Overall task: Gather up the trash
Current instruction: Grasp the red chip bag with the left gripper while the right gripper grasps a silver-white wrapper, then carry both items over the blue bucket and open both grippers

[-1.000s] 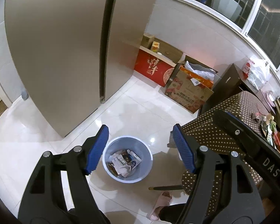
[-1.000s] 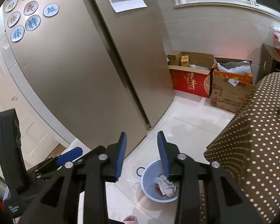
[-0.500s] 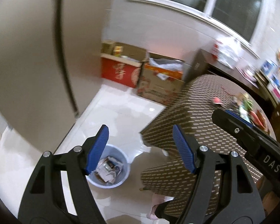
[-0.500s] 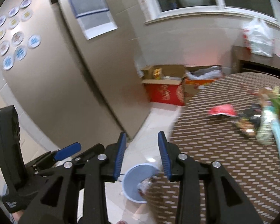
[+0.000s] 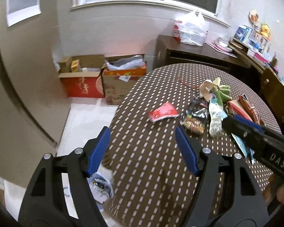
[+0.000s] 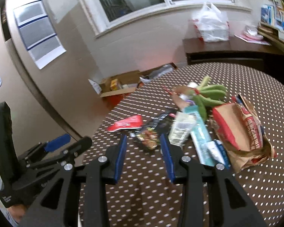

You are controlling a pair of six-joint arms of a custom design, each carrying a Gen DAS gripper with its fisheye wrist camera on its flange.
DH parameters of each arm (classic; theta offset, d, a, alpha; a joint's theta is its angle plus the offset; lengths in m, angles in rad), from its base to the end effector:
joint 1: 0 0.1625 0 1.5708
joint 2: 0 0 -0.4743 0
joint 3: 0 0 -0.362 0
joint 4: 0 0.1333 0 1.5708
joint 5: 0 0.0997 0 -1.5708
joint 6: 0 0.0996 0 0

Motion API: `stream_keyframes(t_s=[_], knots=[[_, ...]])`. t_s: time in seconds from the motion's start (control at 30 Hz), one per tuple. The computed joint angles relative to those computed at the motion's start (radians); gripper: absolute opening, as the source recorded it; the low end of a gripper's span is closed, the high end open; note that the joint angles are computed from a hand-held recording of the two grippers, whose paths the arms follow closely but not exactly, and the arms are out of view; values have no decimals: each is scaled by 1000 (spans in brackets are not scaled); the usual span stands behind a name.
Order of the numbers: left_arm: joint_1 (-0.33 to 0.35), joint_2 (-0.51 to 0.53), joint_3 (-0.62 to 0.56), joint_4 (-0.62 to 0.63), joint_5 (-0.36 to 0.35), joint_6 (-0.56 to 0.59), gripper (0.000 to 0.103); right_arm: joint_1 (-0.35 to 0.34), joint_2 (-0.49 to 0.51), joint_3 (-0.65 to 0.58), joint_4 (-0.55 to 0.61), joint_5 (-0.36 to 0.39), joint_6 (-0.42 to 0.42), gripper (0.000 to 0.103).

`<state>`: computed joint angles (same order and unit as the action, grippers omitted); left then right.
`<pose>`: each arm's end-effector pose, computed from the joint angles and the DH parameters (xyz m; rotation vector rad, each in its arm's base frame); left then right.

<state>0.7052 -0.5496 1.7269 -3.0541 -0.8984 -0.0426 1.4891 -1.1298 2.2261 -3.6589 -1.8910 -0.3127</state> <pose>-0.3773 -0.5777 0.0316 0.9000 2.4080 -0.7492 0.0607 -0.5082 0.3011 0.0680 -2.3976 1.1920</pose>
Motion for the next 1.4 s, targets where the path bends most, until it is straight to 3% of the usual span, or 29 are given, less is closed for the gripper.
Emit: stream_keyframes(t_s=[0.17,0.33,0.5,0.6,0.7,0.73,0.93,1.13,1.4], knots=[[27,64,-111,47,-6,84,70,-31,12,-51,78,-16,28,37],[52,107,-198,122,-30,108,70,-35,48,-104,98,-93,52,37],[79,134,-264,219,-94,87,42,-42,73,-143,129,-130,44,37],[80,142,-275,221,-107,96,33,-38,87,-154,113,-148,12,36],[81,142,-275,218,-125,93,25,-36,95,-155,105,-151,-2,21],[82,137,-265,207,-137,80,25,-34,96,-152,100,-156,0,12],[74,91,-186,121,-153,52,23,-32,71,-91,12,-113,-7,10],[61,11,-61,-5,-148,-1,23,14,37,-36,-28,-60,-19,10],[46,-138,168,-150,-49,-99,23,131,81,-3,3,23,-24,10]])
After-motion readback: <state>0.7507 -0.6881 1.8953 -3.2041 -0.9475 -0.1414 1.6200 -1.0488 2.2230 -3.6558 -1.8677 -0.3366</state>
